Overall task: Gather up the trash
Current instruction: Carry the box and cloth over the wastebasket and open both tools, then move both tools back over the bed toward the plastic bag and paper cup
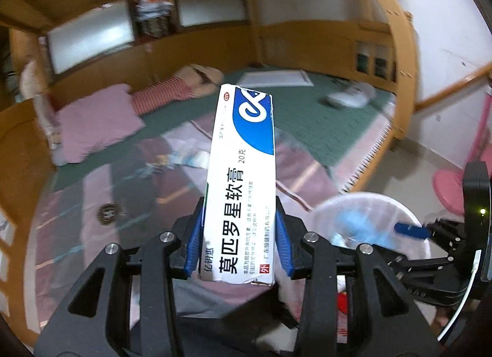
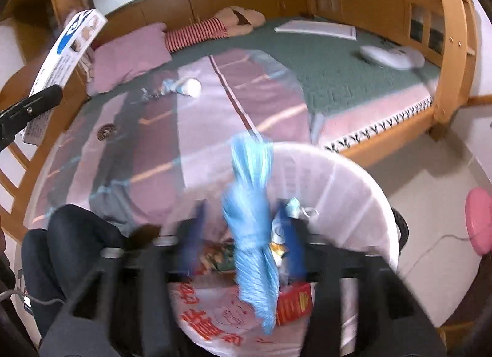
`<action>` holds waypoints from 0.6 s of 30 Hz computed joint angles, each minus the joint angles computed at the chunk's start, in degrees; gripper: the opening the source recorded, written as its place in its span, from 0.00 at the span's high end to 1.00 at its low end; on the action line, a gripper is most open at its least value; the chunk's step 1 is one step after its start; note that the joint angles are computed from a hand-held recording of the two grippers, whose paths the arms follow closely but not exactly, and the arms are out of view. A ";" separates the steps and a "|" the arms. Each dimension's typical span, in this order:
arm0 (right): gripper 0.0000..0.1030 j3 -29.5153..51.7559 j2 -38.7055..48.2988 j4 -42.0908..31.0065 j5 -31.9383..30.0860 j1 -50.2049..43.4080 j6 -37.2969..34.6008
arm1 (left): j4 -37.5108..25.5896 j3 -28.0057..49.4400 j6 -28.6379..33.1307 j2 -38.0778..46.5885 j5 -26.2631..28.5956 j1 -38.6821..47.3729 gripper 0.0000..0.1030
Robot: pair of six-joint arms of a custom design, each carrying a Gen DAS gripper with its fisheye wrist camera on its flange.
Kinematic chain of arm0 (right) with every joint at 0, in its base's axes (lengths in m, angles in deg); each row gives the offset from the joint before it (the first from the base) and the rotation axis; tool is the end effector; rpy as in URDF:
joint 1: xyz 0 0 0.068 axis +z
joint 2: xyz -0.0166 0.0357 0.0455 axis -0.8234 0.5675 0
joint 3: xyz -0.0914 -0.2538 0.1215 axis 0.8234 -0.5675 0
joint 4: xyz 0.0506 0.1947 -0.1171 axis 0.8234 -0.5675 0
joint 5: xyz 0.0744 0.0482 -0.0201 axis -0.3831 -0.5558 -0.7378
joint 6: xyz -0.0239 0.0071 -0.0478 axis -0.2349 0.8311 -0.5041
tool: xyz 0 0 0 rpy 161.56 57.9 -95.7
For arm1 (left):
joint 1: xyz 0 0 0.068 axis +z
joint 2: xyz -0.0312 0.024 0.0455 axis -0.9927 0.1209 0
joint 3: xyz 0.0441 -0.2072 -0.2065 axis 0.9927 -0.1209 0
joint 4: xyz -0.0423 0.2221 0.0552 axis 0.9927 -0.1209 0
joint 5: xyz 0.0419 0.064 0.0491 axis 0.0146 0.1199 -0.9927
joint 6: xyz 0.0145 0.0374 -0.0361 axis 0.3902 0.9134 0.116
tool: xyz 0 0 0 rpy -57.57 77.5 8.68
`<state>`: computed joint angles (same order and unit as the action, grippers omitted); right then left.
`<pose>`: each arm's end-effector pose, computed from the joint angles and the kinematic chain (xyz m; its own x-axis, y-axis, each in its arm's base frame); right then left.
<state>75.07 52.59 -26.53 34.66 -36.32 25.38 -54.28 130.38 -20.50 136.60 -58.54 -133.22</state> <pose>0.2373 0.0869 0.2792 -0.7198 -0.1526 -0.6772 -0.3396 0.9283 0.1518 0.2128 -0.2175 0.3520 -0.6008 0.0925 -0.7940 -0.0214 0.9911 0.1317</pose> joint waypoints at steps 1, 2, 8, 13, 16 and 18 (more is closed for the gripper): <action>0.26 -0.83 -0.92 0.80 1.22 0.35 0.39 | 1.24 0.11 0.98 0.91 2.17 0.49 0.60; 0.26 -1.63 -1.63 1.77 1.92 0.01 0.20 | 2.47 -0.06 1.80 1.54 4.03 1.09 0.60; 0.26 -6.46 -6.48 8.69 6.11 -5.69 -0.77 | 8.15 0.48 5.38 7.64 16.09 3.19 0.60; 0.18 -8.66 -8.25 12.78 9.52 -6.57 -0.49 | 12.60 -0.51 6.64 11.23 26.76 4.15 0.35; 0.16 -8.41 -7.44 12.90 9.12 -6.74 -0.23 | 14.19 -1.82 5.84 11.01 27.00 4.32 0.18; 0.15 -7.71 -6.15 12.34 8.07 -7.11 0.06 | 14.17 -2.79 5.19 10.39 26.41 5.17 0.18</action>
